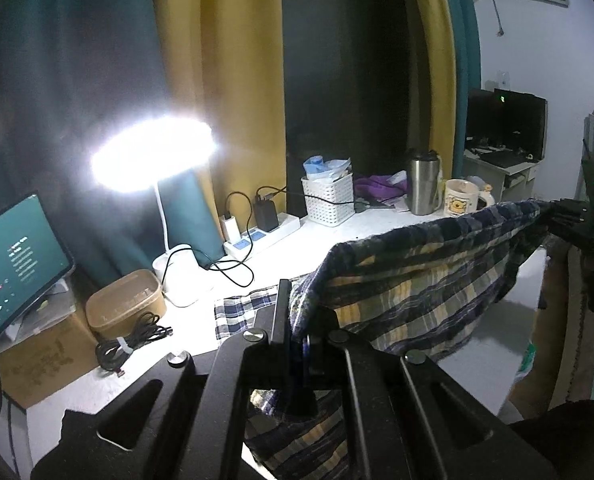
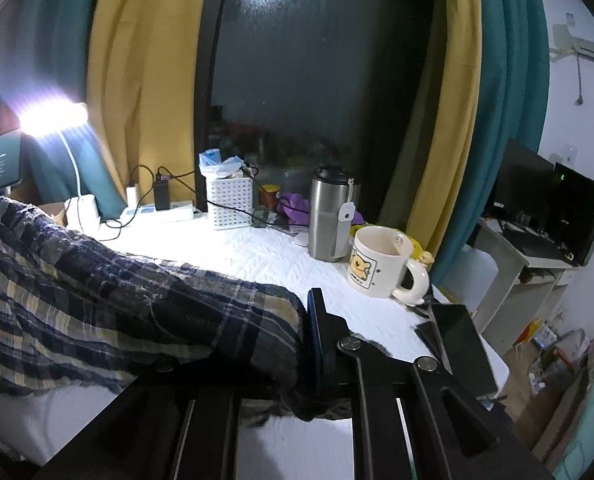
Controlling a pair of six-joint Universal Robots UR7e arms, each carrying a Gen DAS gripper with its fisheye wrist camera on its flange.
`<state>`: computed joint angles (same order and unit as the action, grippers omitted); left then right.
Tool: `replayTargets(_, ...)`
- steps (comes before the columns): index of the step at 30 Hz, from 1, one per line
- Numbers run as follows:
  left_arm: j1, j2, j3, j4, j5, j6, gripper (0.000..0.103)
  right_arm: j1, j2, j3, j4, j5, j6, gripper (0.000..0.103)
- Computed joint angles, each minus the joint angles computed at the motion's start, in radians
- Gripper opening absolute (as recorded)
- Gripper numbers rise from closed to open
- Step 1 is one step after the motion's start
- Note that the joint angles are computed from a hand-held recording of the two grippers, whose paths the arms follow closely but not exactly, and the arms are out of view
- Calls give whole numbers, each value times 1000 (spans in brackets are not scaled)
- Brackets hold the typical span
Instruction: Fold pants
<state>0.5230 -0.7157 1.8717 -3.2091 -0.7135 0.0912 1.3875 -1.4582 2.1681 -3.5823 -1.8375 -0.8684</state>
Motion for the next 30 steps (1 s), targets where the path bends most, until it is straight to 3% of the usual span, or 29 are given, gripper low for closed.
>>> replayTargets(11,127,79,-182,99,-58,58,3,12,149,-179,106,-52,24,12)
replayTargets(28,310,206,-441,382,-123,-32,3,15,404,-456,271,-150,40,12)
replayTargets(30,326,220,-467,411,-119,-40,8,18,431,-483,274,-168,31,12)
